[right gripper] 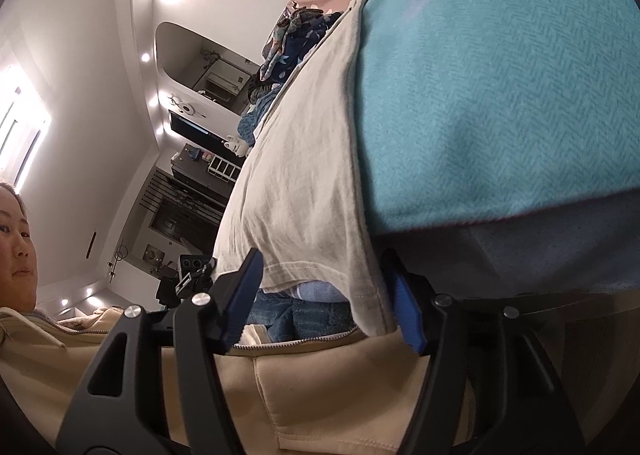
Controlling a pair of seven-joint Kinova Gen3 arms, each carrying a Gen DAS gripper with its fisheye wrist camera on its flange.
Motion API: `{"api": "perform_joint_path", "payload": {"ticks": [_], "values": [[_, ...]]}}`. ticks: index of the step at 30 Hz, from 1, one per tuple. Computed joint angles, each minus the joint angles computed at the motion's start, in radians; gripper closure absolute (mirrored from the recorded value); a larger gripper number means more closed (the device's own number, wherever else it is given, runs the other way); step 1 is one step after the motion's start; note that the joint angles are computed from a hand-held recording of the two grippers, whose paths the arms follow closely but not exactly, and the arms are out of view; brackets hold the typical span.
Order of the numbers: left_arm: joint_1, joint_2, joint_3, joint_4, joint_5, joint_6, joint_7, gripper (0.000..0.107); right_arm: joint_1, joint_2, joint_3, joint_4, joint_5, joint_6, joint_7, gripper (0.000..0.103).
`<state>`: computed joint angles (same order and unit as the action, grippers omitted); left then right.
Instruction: Fold small clothes
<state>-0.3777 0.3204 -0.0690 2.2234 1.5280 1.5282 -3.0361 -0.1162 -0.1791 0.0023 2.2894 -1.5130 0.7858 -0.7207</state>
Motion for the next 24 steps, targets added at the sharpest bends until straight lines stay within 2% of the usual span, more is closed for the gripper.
{"api": "perform_joint_path", "payload": {"ticks": [3,7,10,15,17,19,24], "values": [[0.01,-0.004,0.003,0.003,0.019,-0.013,-0.007,0.103,0.0,-0.002,-0.004,0.001,0.013,-0.009,-0.004,0.04],[0.004,-0.003,0.001,-0.001,0.014,-0.018,0.002,0.103,-0.009,0.009,-0.006,-0.001,0.03,-0.02,-0.018,0.05],[-0.022,0.015,-0.014,0.004,-0.015,0.004,-0.016,0.104,-0.013,0.013,-0.017,-0.013,0.083,-0.057,-0.065,0.053],[-0.034,0.014,-0.012,0.0,-0.014,0.012,-0.009,0.104,-0.014,0.034,0.007,-0.025,0.087,-0.041,-0.047,0.059],[-0.037,0.016,-0.012,0.002,-0.011,0.013,-0.015,0.105,-0.013,0.037,0.007,-0.028,0.086,-0.039,-0.036,0.065],[-0.047,0.013,-0.018,0.018,-0.016,0.021,-0.032,0.105,-0.016,0.033,0.009,-0.029,0.081,-0.024,-0.012,0.089],[-0.049,-0.002,-0.023,0.036,0.004,0.026,-0.036,0.106,-0.031,-0.022,-0.007,-0.01,0.074,-0.064,0.008,0.094]]}}
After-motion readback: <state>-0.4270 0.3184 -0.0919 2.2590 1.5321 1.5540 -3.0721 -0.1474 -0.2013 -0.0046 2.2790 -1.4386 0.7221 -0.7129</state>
